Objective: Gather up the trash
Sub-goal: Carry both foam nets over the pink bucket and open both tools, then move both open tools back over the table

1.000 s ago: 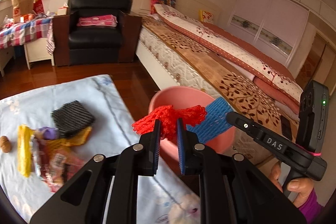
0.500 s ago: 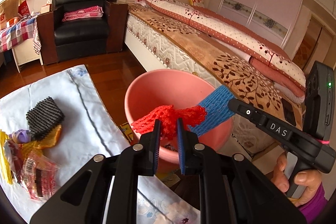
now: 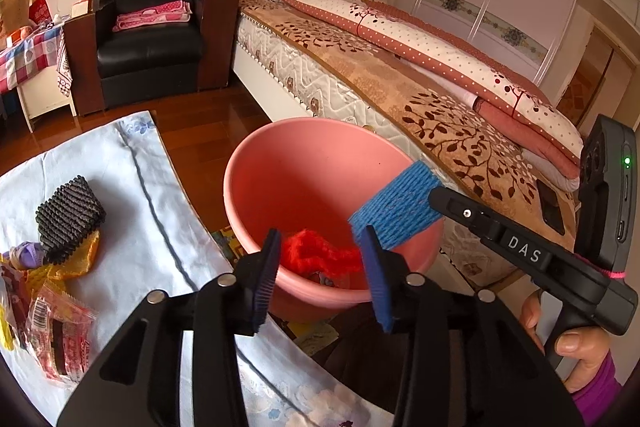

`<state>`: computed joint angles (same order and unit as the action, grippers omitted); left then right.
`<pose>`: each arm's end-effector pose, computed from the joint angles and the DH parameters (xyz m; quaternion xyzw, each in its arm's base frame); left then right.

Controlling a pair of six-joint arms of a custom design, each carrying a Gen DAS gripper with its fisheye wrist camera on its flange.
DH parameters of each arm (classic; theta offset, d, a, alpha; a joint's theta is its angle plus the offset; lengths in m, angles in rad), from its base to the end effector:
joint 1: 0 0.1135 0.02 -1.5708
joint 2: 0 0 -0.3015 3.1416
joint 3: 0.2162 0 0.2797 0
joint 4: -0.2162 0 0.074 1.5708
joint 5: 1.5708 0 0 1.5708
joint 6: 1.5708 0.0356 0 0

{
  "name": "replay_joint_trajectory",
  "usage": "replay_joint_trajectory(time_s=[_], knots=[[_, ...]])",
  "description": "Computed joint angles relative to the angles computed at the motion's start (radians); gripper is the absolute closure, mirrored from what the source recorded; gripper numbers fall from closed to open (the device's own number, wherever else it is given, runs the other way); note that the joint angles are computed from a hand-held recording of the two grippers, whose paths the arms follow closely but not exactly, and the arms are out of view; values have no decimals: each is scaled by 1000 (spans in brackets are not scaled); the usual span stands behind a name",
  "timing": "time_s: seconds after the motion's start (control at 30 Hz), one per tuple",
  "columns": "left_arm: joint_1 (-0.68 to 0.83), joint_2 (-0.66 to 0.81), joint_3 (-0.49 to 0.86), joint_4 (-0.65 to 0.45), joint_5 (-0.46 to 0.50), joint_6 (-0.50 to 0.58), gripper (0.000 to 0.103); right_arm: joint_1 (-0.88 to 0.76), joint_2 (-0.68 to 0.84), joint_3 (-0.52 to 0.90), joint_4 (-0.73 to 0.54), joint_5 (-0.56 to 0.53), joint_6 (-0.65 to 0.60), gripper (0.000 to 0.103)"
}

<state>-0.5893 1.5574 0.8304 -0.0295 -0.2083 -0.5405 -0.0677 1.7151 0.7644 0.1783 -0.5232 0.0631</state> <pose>0.2860 -0.1823 0.2035 -0.0189 0.9140 -0.1302 0.3838 0.3464 -0.0057 0.1512 -0.0421 0.8947 0.2374 0.3760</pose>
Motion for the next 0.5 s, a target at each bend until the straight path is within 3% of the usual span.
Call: replay_joint_trajectory(time_s=[0.13, 0.3, 0.5], knots=[[-1, -7, -4, -2, -7, 2, 61, -2, 4, 3, -6, -3, -6, 91], [2, -38, -20, -8, -20, -7, 61, -4, -8, -8, 1, -9, -4, 67], [-6, -83, -44, -28, -52, -34, 61, 10, -50, -33, 3, -15, -1, 66]])
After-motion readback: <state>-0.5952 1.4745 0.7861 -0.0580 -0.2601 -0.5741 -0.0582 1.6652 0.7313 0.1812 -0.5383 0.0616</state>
